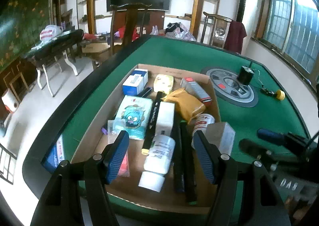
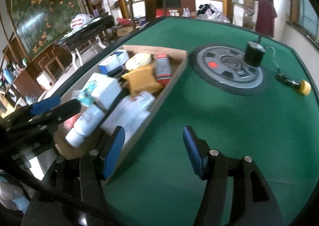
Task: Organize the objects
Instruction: 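Carry the bottle and box into the tray and open both tools, then grasp the yellow tape roll with the right tool while the left tool grasps the small black marker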
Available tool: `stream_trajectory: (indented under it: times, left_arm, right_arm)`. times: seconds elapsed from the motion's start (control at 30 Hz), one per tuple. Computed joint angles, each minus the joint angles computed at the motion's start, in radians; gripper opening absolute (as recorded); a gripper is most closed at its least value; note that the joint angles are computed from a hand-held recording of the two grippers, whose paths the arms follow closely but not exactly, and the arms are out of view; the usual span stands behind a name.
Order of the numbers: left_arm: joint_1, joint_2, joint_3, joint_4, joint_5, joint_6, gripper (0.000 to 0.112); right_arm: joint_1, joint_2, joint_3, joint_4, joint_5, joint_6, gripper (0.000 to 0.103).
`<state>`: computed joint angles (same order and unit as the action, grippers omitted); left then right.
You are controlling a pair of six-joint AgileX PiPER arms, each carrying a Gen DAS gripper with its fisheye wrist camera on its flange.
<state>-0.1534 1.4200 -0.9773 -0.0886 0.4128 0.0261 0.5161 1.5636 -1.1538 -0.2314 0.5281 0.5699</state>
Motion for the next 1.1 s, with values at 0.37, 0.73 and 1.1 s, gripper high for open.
stream_trajectory:
  times: [0.37, 0.73, 1.1]
  left_arm:
    - [-0.18, 0.002, -0.049, 0.32, 0.041, -0.302, 0.061]
    - [-0.299, -0.002, -0.075, 0.404, 0.094, -0.386, 0.061]
    - [-0.341, 0.009, -0.089, 0.323, 0.123, -0.321, 0.061]
  right_arm:
    - [-0.319, -0.106, 0.069, 0.238, -0.001, -0.233, 0.06]
    - [-0.652, -0.003, -0.083, 0.379, 0.05, -0.483, 0.06]
    - [-0.745, 0.541, -0.814, 0.193, 0.395, -0.365, 0.06]
